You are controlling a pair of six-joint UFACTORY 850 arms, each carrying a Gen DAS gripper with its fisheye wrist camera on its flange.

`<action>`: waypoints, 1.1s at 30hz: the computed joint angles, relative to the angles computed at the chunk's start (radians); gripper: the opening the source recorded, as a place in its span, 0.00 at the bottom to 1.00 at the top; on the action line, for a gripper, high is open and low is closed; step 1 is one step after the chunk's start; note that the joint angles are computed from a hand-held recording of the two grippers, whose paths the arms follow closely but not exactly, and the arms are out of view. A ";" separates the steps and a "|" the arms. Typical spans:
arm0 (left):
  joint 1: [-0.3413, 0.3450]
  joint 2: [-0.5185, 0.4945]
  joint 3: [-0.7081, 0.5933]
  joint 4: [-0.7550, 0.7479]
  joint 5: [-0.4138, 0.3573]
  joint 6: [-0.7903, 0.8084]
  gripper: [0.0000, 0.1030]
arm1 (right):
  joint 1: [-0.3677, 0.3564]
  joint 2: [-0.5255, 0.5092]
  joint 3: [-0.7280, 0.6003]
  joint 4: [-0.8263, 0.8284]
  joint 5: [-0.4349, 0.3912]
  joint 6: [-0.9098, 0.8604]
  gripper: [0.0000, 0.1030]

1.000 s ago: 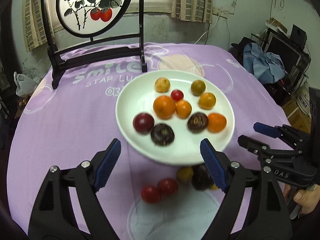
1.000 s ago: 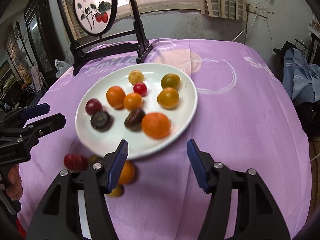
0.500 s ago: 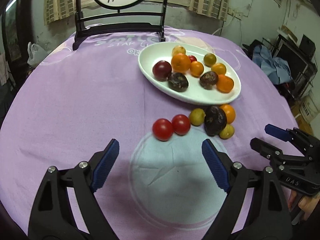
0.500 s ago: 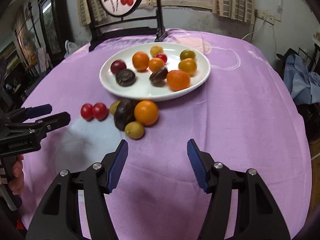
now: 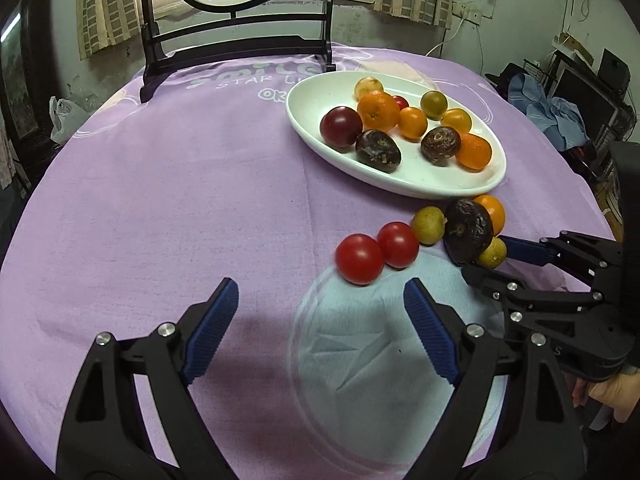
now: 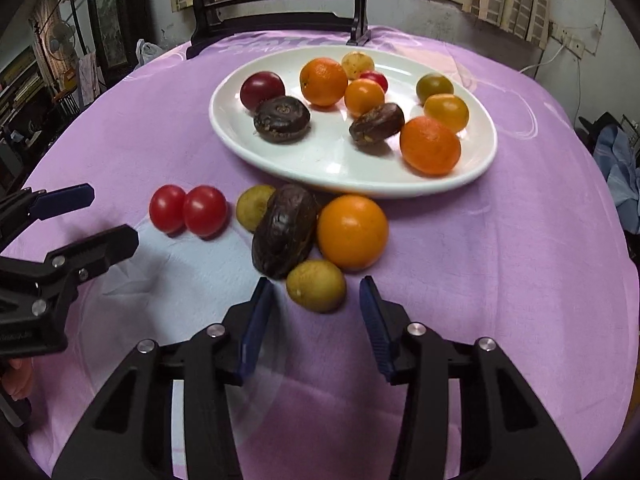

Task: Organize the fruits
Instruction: 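Grasp a red tomato with the left tool while the right tool grasps a yellow-green fruit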

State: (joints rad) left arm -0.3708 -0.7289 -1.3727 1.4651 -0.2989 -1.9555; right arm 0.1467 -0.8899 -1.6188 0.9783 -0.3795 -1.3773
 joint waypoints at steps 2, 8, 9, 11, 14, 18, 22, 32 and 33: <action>0.003 -0.001 0.000 0.005 0.011 -0.007 0.84 | -0.005 0.002 0.006 0.039 -0.006 -0.050 0.36; 0.001 -0.024 -0.022 -0.079 0.006 0.088 0.84 | -0.052 0.045 0.055 0.165 -0.079 -0.127 0.27; 0.001 -0.031 -0.028 -0.095 0.008 0.106 0.84 | -0.062 0.051 0.063 0.190 -0.092 -0.144 0.27; 0.001 -0.041 -0.038 -0.124 0.005 0.136 0.84 | -0.078 0.056 0.070 0.216 -0.119 -0.162 0.27; -0.001 -0.054 -0.054 -0.182 0.000 0.194 0.83 | -0.090 0.057 0.069 0.238 -0.148 -0.178 0.27; -0.006 -0.074 -0.088 -0.261 -0.016 0.280 0.80 | -0.100 0.060 0.071 0.255 -0.187 -0.201 0.27; -0.007 -0.103 -0.129 -0.342 -0.034 0.381 0.75 | -0.111 0.061 0.068 0.275 -0.216 -0.215 0.27; -0.006 -0.124 -0.172 -0.309 -0.017 0.445 0.30 | -0.117 0.062 0.065 0.277 -0.235 -0.208 0.27; -0.010 -0.126 -0.174 -0.295 -0.027 0.438 0.30 | -0.118 0.061 0.064 0.276 -0.234 -0.205 0.27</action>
State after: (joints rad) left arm -0.3805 -0.8548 -1.5469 1.1699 -0.3262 -1.5173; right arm 0.0292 -0.8290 -1.5549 1.2546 -0.6132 -1.5824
